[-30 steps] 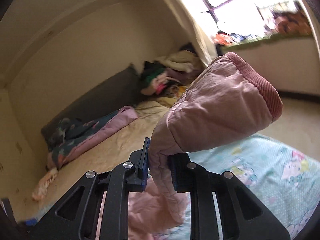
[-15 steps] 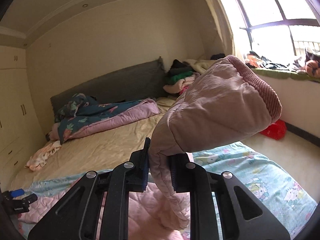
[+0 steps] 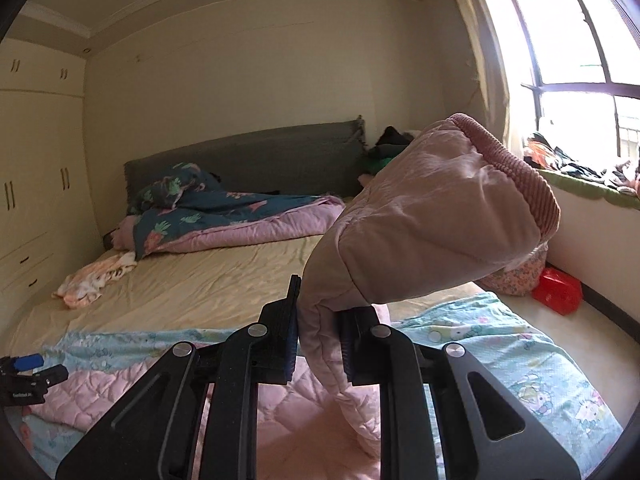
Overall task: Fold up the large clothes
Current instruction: 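Lift the gripped pink sleeve up off the bed with the right tool, then fold the sleeve and side panel across the jacket body with the right tool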
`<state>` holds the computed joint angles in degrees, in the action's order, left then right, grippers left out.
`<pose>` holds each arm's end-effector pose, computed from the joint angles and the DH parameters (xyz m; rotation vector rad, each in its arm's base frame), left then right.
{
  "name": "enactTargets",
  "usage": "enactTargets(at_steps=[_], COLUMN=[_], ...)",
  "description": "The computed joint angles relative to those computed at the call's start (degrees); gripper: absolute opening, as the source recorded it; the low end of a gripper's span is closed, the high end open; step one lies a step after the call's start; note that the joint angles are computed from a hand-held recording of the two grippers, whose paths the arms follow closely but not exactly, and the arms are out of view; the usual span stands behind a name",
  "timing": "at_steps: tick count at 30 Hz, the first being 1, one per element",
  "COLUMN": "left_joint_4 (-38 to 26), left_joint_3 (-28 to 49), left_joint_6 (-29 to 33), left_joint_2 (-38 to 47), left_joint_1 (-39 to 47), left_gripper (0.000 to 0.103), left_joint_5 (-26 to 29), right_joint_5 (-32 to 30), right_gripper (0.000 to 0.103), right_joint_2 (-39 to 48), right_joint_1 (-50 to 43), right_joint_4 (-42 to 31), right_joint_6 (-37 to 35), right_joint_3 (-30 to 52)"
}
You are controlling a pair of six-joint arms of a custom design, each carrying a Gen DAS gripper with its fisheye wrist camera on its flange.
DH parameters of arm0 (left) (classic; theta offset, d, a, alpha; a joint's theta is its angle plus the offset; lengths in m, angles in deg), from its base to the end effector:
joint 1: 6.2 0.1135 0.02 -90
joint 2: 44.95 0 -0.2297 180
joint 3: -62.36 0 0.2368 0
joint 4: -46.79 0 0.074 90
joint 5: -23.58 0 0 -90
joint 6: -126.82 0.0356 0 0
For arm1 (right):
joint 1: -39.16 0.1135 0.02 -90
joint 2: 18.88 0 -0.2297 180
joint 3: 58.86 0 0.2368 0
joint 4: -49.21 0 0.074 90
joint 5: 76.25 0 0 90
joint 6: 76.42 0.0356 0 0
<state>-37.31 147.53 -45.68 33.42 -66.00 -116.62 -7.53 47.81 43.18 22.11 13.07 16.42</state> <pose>0.1394 -0.1851 0.2721 -0.5564 2.1773 0.1033 0.2633 0.0315 0.3258 -0.3271 1.8614 0.3930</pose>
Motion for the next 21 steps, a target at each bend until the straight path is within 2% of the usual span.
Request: enactTargets(at_steps=[11, 21], left_joint_4=[3.1, 6.1], left_joint_3=[-13.0, -23.2], left_joint_6=[-4.9, -5.8], left_joint_2=[-12.1, -23.1], left_joint_1=[-0.9, 0.0], left_gripper=[0.095, 0.095], left_joint_5=[0.5, 1.0], right_joint_5=[7.5, 13.3], right_gripper=[0.016, 0.016], right_joint_2=[0.3, 3.4], right_joint_1=[12.3, 21.1], right_joint_4=[2.5, 5.6], right_joint_6=[-0.6, 0.0], right_joint_3=[-2.9, -4.4])
